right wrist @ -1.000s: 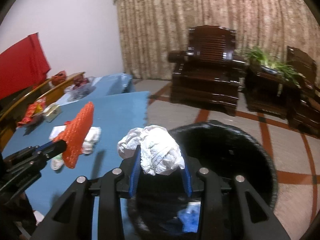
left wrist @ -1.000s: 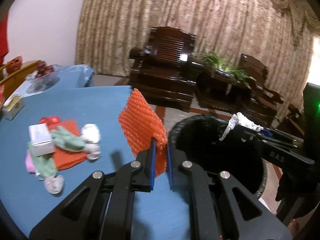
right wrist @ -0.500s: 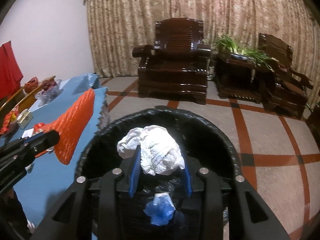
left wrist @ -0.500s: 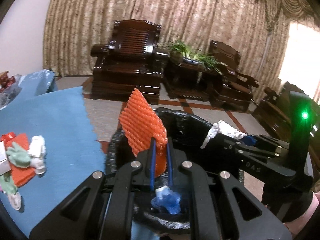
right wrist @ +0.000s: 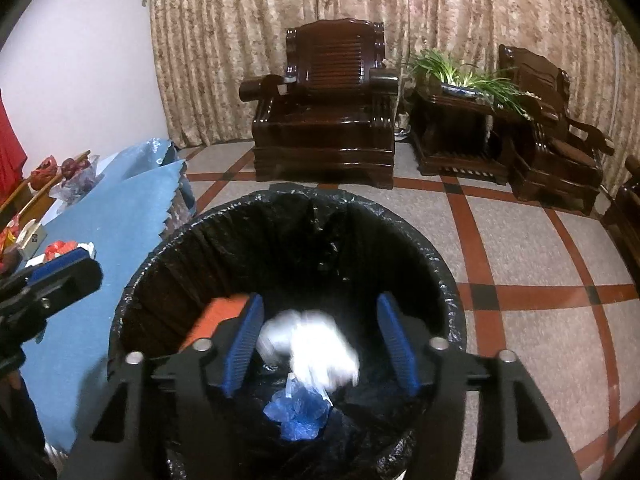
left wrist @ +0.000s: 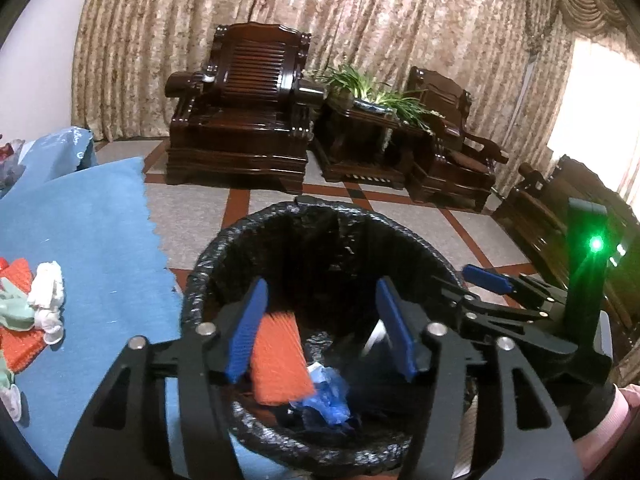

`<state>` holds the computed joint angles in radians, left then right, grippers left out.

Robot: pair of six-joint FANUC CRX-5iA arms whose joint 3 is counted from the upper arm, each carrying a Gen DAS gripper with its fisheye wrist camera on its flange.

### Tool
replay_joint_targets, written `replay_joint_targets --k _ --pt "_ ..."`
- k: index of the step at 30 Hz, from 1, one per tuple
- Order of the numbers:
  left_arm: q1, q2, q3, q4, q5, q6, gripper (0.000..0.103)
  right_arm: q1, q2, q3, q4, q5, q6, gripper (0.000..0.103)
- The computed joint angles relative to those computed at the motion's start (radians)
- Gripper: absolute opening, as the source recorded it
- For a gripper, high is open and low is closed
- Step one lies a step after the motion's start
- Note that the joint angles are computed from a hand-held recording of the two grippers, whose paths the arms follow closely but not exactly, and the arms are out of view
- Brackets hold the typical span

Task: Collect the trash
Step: 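Carry the tissue and orange net over the bin and open both tools, then move both tools back to the trash pile on the table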

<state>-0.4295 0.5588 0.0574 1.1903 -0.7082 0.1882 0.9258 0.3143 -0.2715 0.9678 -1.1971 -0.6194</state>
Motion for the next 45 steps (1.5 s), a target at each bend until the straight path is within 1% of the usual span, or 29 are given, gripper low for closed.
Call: replay_joint_targets --k 1,2,3,4,5,6,11,15,21,28,31,33,35,37,39,43,44,45 --pt "0.001 -0.005 -0.008 0.009 0.009 -0.007 0.065 0.001 0.002 0.003 0.000 -0.004 -0.002 0.081" --pt "0.004 -0.008 -0.014 0.016 0.018 -0.013 0.072 0.002 0.004 0.005 0.001 -0.008 -0.004 0.084" --pt "0.007 -0.016 -0.028 0.028 0.036 -0.023 0.079 0.002 0.005 0.005 0.005 -0.009 -0.008 0.091" --pt "0.011 -0.018 -0.027 0.028 0.043 -0.020 0.083 0.003 0.007 0.006 0.013 -0.012 -0.016 0.096" --pt "0.016 -0.024 -0.036 0.031 0.061 -0.014 0.089 0.004 0.008 0.007 0.019 -0.013 -0.021 0.096" --pt "0.019 -0.028 -0.039 0.027 0.072 -0.005 0.091 0.004 0.009 0.009 0.029 -0.010 -0.024 0.097" --pt "0.058 -0.034 -0.038 -0.019 0.119 0.074 0.093 -0.003 0.030 0.046 0.054 0.011 -0.004 0.097" --pt "0.094 -0.046 -0.048 -0.031 0.148 0.102 0.093 -0.010 0.060 0.093 0.074 0.033 0.036 0.097" --pt "0.153 -0.070 -0.066 -0.049 0.215 0.130 0.093 -0.033 0.121 0.184 0.103 0.087 0.126 0.097" --pt "0.217 -0.078 -0.058 -0.093 0.296 0.183 0.093 -0.066 0.217 0.333 0.140 0.147 0.239 0.097" --pt "0.230 -0.078 -0.060 -0.097 0.354 0.184 0.093 -0.078 0.259 0.397 0.154 0.173 0.281 0.097" --pt "0.242 -0.073 -0.051 -0.128 0.395 0.210 0.093 -0.089 0.297 0.454 0.167 0.199 0.323 0.097" --pt "0.257 -0.060 -0.030 -0.166 0.402 0.251 0.093 -0.099 0.333 0.507 0.173 0.216 0.361 0.097" --pt "0.266 -0.051 -0.022 -0.180 0.413 0.272 0.093 -0.112 0.371 0.562 0.174 0.245 0.390 0.097" --pt "0.278 -0.035 0.002 -0.224 0.420 0.318 0.093 -0.120 0.409 0.617 0.169 0.269 0.417 0.097" --pt "0.294 -0.003 0.047 -0.297 0.426 0.395 0.093 -0.134 0.494 0.745 0.120 0.295 0.499 0.097" --pt "0.299 0.009 0.069 -0.338 0.419 0.434 0.093 -0.137 0.513 0.773 0.106 0.299 0.519 0.097" --pt "0.302 0.019 0.080 -0.348 0.418 0.443 0.093 -0.140 0.531 0.802 0.091 0.302 0.541 0.096"
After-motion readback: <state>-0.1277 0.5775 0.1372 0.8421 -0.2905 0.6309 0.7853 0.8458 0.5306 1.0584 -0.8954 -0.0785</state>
